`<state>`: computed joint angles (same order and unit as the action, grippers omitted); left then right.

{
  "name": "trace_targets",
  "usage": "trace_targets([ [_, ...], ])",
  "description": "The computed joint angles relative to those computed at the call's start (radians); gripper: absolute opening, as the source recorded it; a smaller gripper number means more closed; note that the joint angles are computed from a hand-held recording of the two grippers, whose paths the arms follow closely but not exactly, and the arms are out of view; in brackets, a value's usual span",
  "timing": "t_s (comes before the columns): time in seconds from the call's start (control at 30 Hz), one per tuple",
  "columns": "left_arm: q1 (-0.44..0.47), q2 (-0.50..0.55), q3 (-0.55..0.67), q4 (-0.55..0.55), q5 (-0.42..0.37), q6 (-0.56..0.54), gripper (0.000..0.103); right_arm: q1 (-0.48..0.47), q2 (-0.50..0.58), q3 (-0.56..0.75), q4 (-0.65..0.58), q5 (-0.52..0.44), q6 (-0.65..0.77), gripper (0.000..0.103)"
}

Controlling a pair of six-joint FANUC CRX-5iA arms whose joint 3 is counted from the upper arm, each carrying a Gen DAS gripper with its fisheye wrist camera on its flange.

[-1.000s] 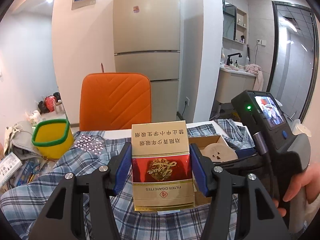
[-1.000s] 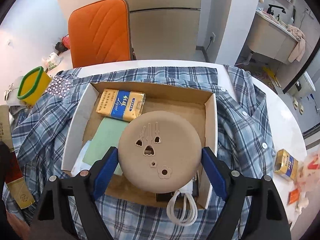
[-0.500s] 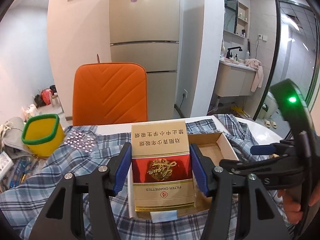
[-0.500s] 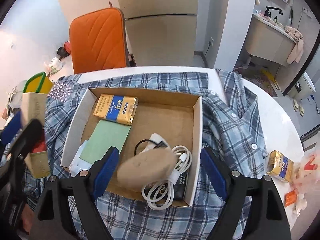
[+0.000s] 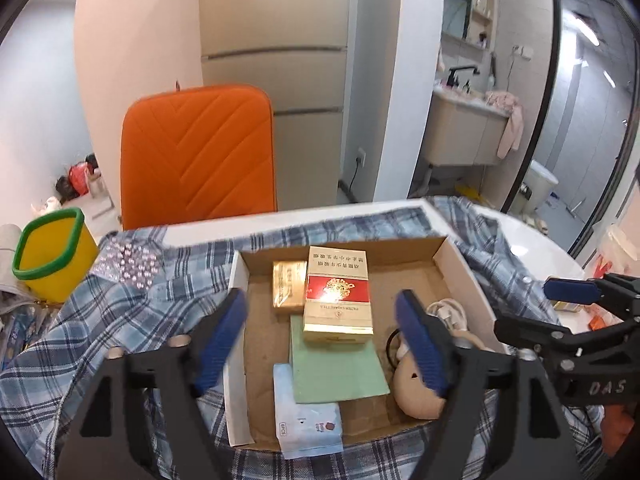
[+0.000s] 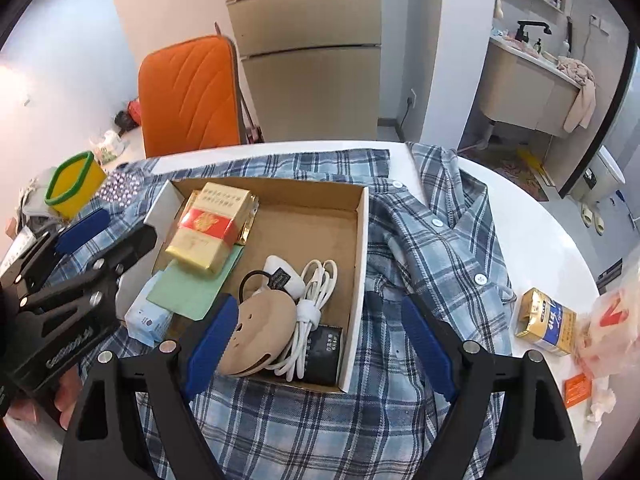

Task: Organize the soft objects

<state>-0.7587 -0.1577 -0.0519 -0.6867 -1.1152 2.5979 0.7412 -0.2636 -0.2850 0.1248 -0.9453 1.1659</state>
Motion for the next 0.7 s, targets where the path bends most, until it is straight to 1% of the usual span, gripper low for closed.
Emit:
trace_targets([
  [0.03, -0.028, -0.009, -0.001, -0.041, -0.006, 0.027, 0.094, 0.0, -0.018, -0.016, 0.006, 0.02, -0.006, 0.085],
  [0.07, -0.055, -0.016, 0.001, -0.082, -0.016, 0.055, 0.1, 0.004, -0.034, -0.033, 0.019, 0.043, -0.019, 0.085],
  [0.1, -0.091, -0.022, 0.006, -0.135, -0.039, 0.091, 0.102, 0.009, -0.057, -0.057, 0.037, 0.071, -0.036, 0.085],
  [0.17, -0.154, -0.031, 0.015, -0.216, -0.084, 0.143, 0.102, 0.019, -0.108, -0.104, 0.075, 0.129, -0.079, 0.085],
  [0.23, -0.225, -0.052, 0.012, -0.301, -0.123, 0.191, 0.102, 0.036, -0.162, -0.157, 0.132, 0.178, -0.146, 0.086],
  [0.3, -0.297, -0.063, 0.017, -0.379, -0.184, 0.233, 0.102, 0.059, -0.232, -0.222, 0.202, 0.239, -0.206, 0.086],
  [0.4, -0.421, -0.075, 0.017, -0.5, -0.293, 0.297, 0.102, 0.098, -0.323, -0.325, 0.362, 0.309, -0.347, 0.087],
  [0.53, -0.562, -0.084, -0.004, -0.62, -0.413, 0.355, 0.102, 0.138, -0.437, -0.46, 0.59, 0.379, -0.538, 0.089],
  [0.6, -0.625, -0.094, -0.023, -0.665, -0.457, 0.384, 0.102, 0.145, -0.497, -0.538, 0.737, 0.424, -0.643, 0.093],
  [0.67, -0.683, -0.094, -0.035, -0.702, -0.504, 0.402, 0.103, 0.14, -0.545, -0.604, 0.889, 0.455, -0.753, 0.103],
  [0.7, -0.712, -0.089, -0.039, -0.721, -0.531, 0.41, 0.103, 0.116, -0.57, -0.645, 0.986, 0.492, -0.835, 0.103],
])
